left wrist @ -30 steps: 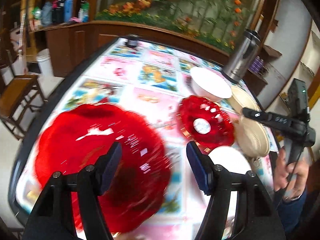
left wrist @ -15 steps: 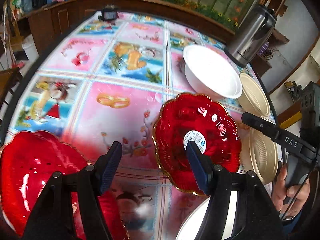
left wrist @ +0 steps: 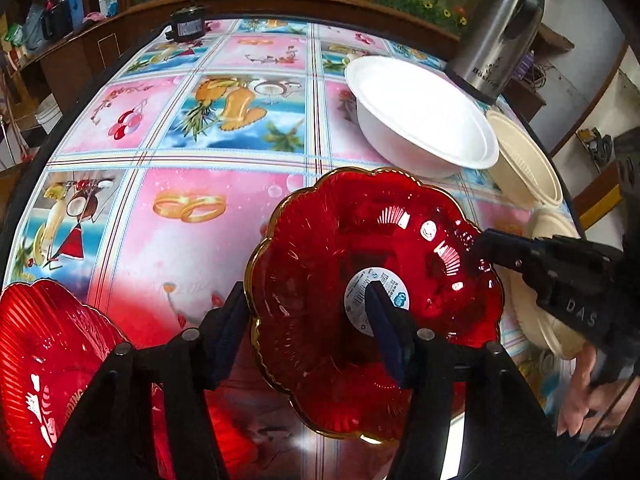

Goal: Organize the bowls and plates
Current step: 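Grasp the small red plate with the sticker using the left gripper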

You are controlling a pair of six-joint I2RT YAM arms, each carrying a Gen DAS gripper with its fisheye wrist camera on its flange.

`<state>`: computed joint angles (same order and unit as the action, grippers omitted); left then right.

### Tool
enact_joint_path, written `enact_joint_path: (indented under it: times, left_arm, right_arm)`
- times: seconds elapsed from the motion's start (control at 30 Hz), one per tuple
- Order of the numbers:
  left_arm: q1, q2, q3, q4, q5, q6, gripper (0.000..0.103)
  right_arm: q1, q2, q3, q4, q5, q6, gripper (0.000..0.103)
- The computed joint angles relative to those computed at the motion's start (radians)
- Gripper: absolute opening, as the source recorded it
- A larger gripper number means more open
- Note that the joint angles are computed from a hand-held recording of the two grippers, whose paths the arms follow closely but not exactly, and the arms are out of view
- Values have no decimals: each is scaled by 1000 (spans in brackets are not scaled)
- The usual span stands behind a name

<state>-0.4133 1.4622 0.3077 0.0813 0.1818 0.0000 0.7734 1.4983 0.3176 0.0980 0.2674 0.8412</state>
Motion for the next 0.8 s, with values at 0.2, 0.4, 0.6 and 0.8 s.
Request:
enact_joint_path:
  times: [0.2, 0.4, 0.6, 0.8]
  left_arm:
    - [-12, 0, 1, 23, 19, -20, 57]
    - [-1, -19, -11, 33, 43, -34, 57]
    - [-16, -73, -9, -2, 33, -46, 57]
    - [-32, -148, -6, -51, 23, -61, 57]
  right_arm:
    - [-11, -89, -59, 17, 8, 36, 7]
    - [11, -154, -81, -7, 34, 63, 7]
    - [15, -255, -107, -36, 41, 81, 7]
    - [17, -353, -134, -66, 44, 100, 7]
